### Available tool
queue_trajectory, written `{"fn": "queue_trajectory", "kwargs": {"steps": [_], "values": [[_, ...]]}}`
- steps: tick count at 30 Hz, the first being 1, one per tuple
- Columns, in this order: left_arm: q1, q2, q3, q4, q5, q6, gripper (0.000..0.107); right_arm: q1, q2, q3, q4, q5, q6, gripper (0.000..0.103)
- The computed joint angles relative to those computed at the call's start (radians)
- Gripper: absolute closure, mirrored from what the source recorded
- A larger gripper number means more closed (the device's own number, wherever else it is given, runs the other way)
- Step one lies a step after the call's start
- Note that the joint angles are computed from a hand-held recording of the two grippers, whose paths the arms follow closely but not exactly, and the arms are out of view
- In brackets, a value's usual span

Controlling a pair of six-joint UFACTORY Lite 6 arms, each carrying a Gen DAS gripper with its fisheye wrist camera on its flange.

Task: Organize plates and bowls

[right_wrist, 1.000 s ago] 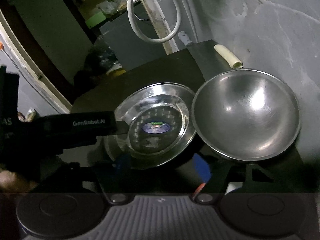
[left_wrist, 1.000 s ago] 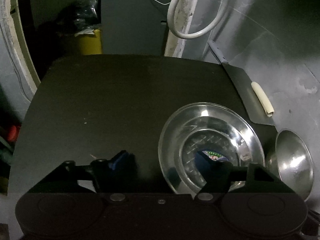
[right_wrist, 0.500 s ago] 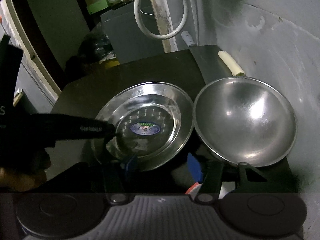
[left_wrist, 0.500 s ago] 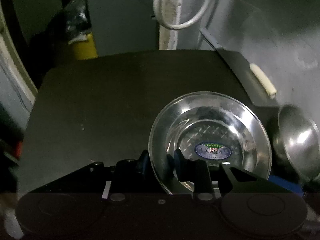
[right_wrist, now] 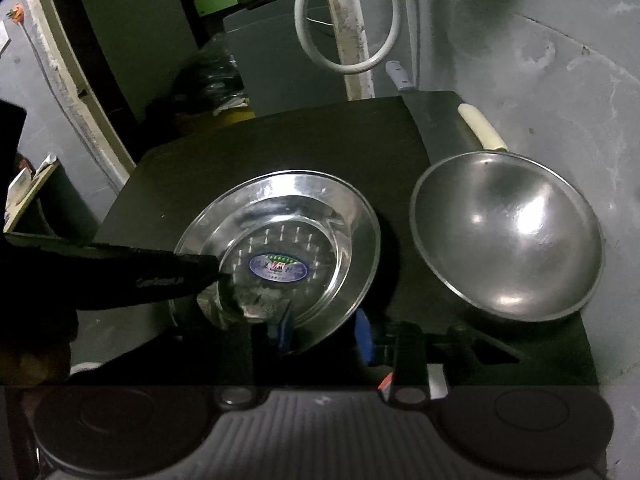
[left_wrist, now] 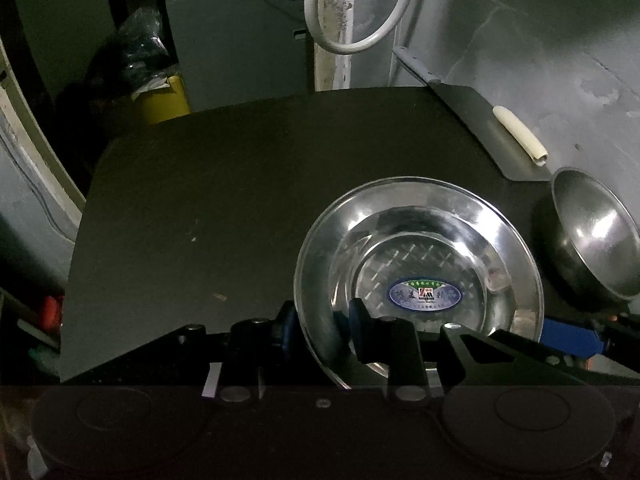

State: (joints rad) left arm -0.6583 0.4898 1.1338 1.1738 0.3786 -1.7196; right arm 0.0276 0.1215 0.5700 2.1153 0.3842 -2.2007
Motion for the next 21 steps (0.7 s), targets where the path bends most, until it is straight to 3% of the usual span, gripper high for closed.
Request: {"fn": "queue_trajectory", "kwargs": {"steps": [14,18,21], "values": [[-0.086,-0.283,-0.320,0.282,0.034,-0.355,0.077,0.057,-0.267,-0.203,0.144,-0.002,-0.099,0.068],[-0.121,-0.420,-0.427,0.336,0.062,-0.412,0.077,0.116,-0.472,-0.310,0.215,-0.065,-0.112,0.068],[-0.150,-0.537,-0.507,0.315,0.087,-0.392,0.077,0.222,-0.683,-0.384,0.221,-0.199,-0.028,0.069]]}}
